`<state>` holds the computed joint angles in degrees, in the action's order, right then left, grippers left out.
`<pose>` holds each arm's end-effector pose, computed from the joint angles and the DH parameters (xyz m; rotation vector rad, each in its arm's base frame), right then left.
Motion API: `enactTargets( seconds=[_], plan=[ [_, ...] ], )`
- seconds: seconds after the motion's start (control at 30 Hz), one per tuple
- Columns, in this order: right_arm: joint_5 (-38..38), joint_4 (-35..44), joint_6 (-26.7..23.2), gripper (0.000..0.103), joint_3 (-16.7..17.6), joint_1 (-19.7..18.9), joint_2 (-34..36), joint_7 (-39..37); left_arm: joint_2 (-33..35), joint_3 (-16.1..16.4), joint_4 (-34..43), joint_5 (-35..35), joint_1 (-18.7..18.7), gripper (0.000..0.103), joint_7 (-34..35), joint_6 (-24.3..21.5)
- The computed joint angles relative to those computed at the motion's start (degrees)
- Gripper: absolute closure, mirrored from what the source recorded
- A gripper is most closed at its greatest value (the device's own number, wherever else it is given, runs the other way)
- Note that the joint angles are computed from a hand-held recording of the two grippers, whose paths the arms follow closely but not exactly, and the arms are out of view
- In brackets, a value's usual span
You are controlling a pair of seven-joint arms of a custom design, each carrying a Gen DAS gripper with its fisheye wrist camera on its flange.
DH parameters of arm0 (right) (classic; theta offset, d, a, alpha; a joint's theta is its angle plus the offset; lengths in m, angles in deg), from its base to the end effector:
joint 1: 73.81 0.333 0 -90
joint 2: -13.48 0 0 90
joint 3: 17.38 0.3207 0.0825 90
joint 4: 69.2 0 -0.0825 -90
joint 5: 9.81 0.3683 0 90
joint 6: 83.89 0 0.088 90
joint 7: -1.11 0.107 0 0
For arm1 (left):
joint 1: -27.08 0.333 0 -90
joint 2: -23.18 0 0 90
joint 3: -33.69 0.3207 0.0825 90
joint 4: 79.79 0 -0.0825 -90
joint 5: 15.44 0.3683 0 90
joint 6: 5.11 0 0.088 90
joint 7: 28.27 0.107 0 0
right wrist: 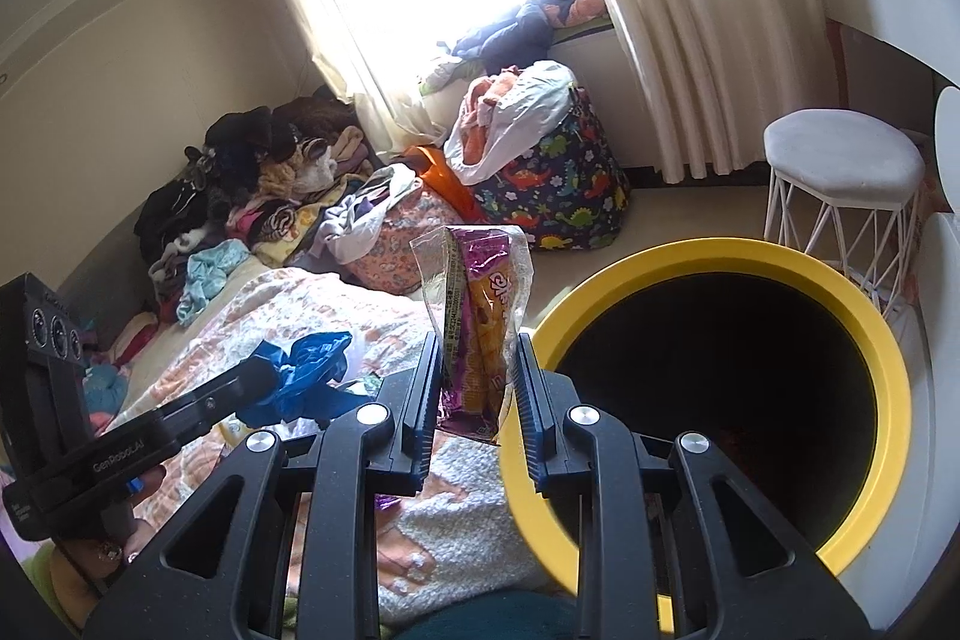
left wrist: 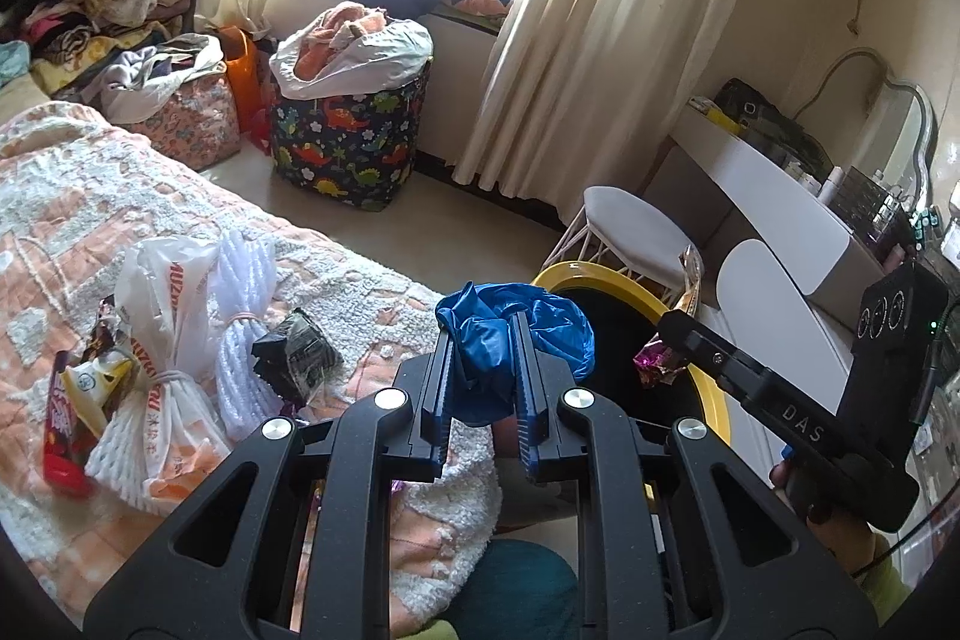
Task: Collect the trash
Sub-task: 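Carry the blue bag and snack bag over the yellow bin with both tools, then open both tools over the bin, dropping the blue bag and snack bag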
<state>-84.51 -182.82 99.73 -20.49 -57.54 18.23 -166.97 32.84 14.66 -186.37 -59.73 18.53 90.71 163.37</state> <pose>0.5369 0.2202 0.5169 -1.3137 1.6165 -0.4774 0.5860 -0.2392 0.5369 -1.5672 2.0501 -1.3600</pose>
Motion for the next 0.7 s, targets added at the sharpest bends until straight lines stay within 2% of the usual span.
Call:
enactTargets(
  seconds=[0.2,0.7],
  plan=[
    [-1.0,-0.6,-0.9,0.08,-0.1,-1.0,-0.7,1.8,0.6,-0.5,0.7,0.9,-0.6,0.091,0.3,-0.5],
    [-9.5,-2.5,-3.1,0.08,1.3,-6.2,-2.8,13.4,3.6,-2.3,3.2,4.4,-2.4,0.091,1.4,-1.9]
  ],
)
